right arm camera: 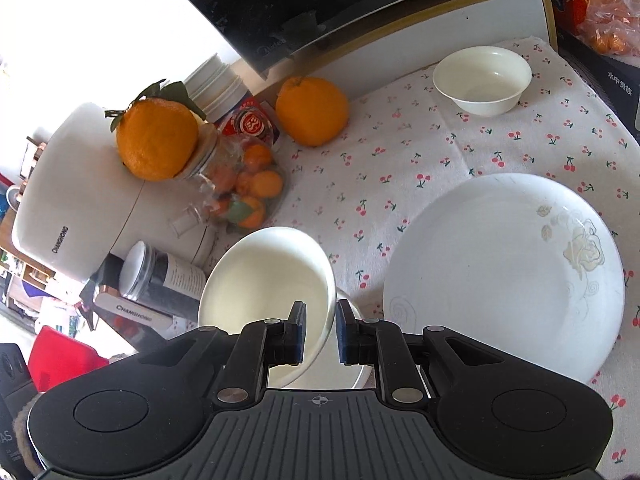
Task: Organize plates and bowls
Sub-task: 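Carry the cream bowl with both tools toward the plate stack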
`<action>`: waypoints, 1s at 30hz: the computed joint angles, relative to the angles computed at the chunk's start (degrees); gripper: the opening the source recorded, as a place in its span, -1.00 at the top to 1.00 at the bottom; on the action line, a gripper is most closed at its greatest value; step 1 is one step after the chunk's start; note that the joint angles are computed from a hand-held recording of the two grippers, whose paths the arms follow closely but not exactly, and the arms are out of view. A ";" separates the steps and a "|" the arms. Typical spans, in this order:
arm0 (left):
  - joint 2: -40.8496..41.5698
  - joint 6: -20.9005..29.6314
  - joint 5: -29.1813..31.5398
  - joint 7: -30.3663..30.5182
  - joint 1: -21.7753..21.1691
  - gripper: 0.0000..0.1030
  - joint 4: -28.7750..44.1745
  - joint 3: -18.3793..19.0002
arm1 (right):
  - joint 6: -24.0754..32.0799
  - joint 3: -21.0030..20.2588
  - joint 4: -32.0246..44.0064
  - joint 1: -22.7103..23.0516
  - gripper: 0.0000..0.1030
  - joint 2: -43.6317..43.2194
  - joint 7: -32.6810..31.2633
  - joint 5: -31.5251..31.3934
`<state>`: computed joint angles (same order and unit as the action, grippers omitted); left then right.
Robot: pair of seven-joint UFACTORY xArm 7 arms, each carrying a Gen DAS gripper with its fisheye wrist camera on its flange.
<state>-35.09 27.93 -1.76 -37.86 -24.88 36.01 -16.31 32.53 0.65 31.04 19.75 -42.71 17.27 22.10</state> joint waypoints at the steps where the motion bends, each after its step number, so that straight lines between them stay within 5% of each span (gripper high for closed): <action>1: -0.47 0.51 -0.22 0.18 -0.36 0.80 -0.31 0.20 | 0.80 0.47 -0.04 -0.18 0.69 -0.41 0.42 -0.40; 30: 1.51 5.56 0.42 1.16 -0.59 0.78 0.24 -0.44 | 6.47 3.25 0.74 -1.18 0.69 1.04 5.21 -4.20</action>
